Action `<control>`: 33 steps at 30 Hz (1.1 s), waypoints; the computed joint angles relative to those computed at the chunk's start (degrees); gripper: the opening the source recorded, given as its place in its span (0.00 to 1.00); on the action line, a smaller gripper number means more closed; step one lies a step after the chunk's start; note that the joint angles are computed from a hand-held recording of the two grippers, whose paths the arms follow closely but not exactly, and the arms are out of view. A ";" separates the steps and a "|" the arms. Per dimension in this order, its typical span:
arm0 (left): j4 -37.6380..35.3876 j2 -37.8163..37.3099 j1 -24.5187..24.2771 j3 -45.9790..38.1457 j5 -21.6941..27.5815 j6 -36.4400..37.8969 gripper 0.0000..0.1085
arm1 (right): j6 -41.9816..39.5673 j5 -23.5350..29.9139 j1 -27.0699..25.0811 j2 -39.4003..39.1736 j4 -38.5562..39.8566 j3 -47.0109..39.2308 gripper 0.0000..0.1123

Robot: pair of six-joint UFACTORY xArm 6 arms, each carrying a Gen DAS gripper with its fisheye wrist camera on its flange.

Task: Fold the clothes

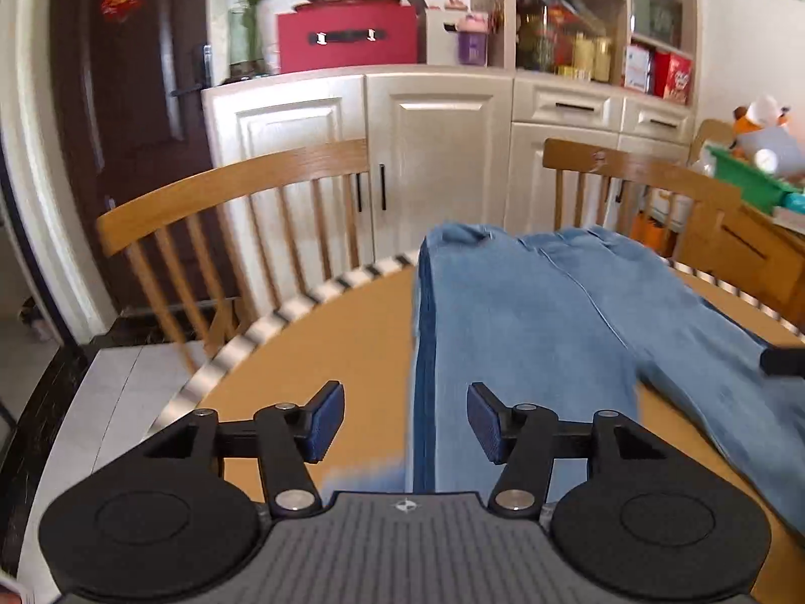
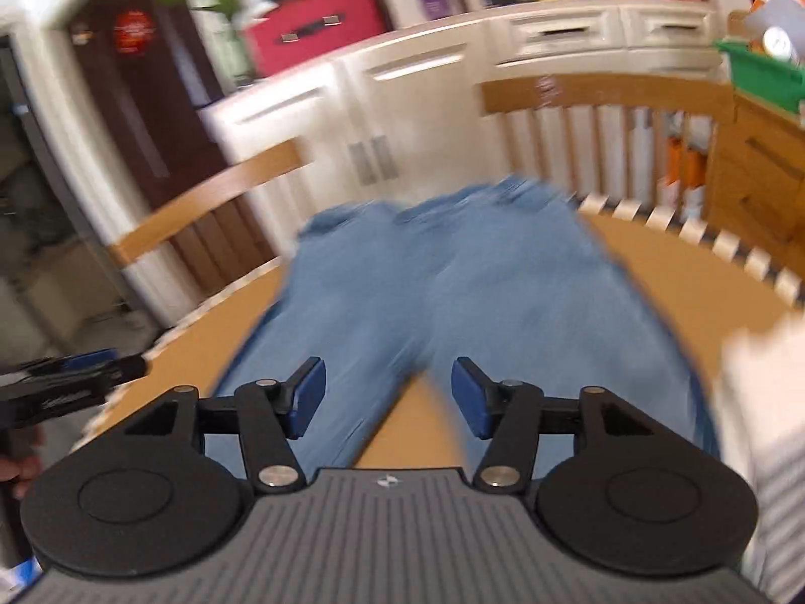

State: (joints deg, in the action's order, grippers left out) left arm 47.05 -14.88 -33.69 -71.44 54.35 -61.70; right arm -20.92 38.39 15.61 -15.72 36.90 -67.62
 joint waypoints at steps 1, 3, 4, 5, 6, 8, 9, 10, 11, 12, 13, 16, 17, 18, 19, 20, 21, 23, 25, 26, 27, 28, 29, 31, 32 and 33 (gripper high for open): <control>0.83 -4.52 -3.27 2.86 3.57 -1.96 0.55 | -0.72 1.74 0.04 -4.31 0.97 3.89 0.53; 0.68 -11.81 -10.42 7.44 10.41 -5.45 0.57 | -3.64 6.99 -0.48 -12.51 3.48 10.70 0.53; -0.22 -15.43 -15.25 8.28 15.54 -6.51 0.57 | -5.47 8.93 -0.42 -15.36 4.78 13.48 0.53; -0.95 -18.53 -20.08 8.93 20.23 -7.97 0.57 | -6.99 11.21 -0.52 -17.74 5.88 15.59 0.53; -1.94 -21.40 -23.63 10.42 22.85 -9.36 0.57 | -8.10 13.87 -0.68 -19.12 6.84 16.72 0.53; -3.03 -24.52 -34.39 11.41 29.02 -15.08 0.57 | -9.76 17.73 -0.05 -20.71 8.68 18.72 0.53; -2.83 -25.02 -37.74 12.07 30.59 -17.04 0.57 | -9.42 17.71 1.03 -21.05 8.73 19.69 0.55; -2.74 -25.64 -40.77 12.86 31.60 -18.61 0.57 | -8.09 17.10 2.47 -21.15 8.17 20.49 0.56; -1.84 -26.27 -43.10 13.92 32.23 -19.53 0.57 | -6.79 16.20 3.79 -21.04 7.96 21.19 0.56; -0.69 -27.05 -43.02 15.61 31.09 -19.22 0.57 | -5.12 14.69 5.13 -20.74 7.81 21.78 0.57; 0.14 -27.90 -42.78 17.25 29.69 -18.70 0.57 | -3.94 12.56 6.54 -20.38 7.96 22.47 0.58; -2.05 -30.84 -37.62 22.12 20.80 -12.41 0.55 | -4.03 5.15 10.40 -19.23 9.46 24.16 0.45; -5.05 -32.10 -33.53 24.07 15.61 -7.85 0.50 | -3.98 3.78 11.51 -18.81 8.87 23.95 0.36; -8.90 -32.95 -31.10 25.06 12.62 -3.80 0.39 | -1.93 3.49 12.54 -18.37 6.19 23.17 0.23; -12.74 -33.58 -28.91 25.70 10.45 0.45 0.34 | 0.21 3.31 13.55 -17.92 3.43 22.36 0.18; -16.15 -34.31 -27.04 25.46 9.49 4.38 0.21 | 2.01 3.35 14.27 -17.67 1.98 21.30 0.17; -20.07 -35.96 -24.63 24.83 8.02 7.85 0.11 | 3.59 3.50 14.73 -17.68 1.97 19.98 0.15; -28.93 -38.70 -19.08 22.80 5.36 15.45 0.09 | 7.84 4.41 14.61 -18.40 4.91 16.22 0.13; -39.35 -40.32 -10.58 17.82 1.16 25.22 0.10 | 8.55 2.64 13.74 -17.31 11.37 10.52 0.13; -43.66 -38.86 -5.83 13.64 0.47 31.21 0.12 | 8.06 1.13 13.19 -15.75 15.19 7.22 0.13; -47.58 -36.39 -1.00 9.02 0.56 37.18 0.19 | 9.58 -0.26 12.87 -13.29 16.76 3.07 0.13; -50.55 -33.76 3.28 4.66 0.70 42.25 0.23 | 12.38 -2.16 13.01 -10.40 15.94 -1.05 0.15; -51.26 -31.38 6.42 1.54 0.51 45.94 0.28 | 15.11 -5.42 13.88 -7.70 12.71 -4.01 0.17; -46.22 -27.97 9.70 -1.52 -0.18 48.44 0.55 | 21.09 -11.60 15.66 -3.11 1.09 -6.74 0.54; -43.29 -27.72 10.47 -0.55 0.40 47.87 0.67 | 23.91 -12.68 15.81 -1.10 -4.90 -7.12 0.62; -41.95 -28.21 11.36 1.46 1.91 46.93 0.64 | 28.32 -11.82 15.85 -0.01 -10.55 -6.92 0.60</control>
